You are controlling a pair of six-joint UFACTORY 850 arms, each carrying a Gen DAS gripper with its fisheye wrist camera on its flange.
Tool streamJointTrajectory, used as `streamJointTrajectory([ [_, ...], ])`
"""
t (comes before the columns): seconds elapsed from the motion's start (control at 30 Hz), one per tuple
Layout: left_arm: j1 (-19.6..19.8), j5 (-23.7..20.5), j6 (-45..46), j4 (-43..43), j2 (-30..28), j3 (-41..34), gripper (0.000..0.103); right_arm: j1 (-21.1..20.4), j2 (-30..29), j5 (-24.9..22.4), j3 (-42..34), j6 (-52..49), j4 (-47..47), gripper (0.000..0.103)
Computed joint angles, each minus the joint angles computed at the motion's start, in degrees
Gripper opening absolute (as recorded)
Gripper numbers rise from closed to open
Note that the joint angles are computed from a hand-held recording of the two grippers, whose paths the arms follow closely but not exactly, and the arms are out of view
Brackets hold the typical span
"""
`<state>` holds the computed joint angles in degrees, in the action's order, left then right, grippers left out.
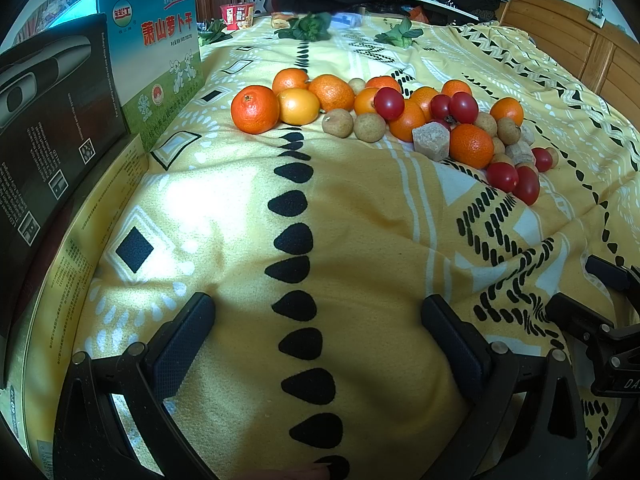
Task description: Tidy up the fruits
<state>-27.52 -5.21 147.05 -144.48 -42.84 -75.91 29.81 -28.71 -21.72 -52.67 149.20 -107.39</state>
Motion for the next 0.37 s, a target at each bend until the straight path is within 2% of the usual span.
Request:
streamJointTrajectory([
  [0.37, -0.05, -0.72, -0.34, 0.15, 0.1, 0.44, 0.103, 0.01, -0.02, -0.02, -0.01, 0.1, -0.09, 0.103],
])
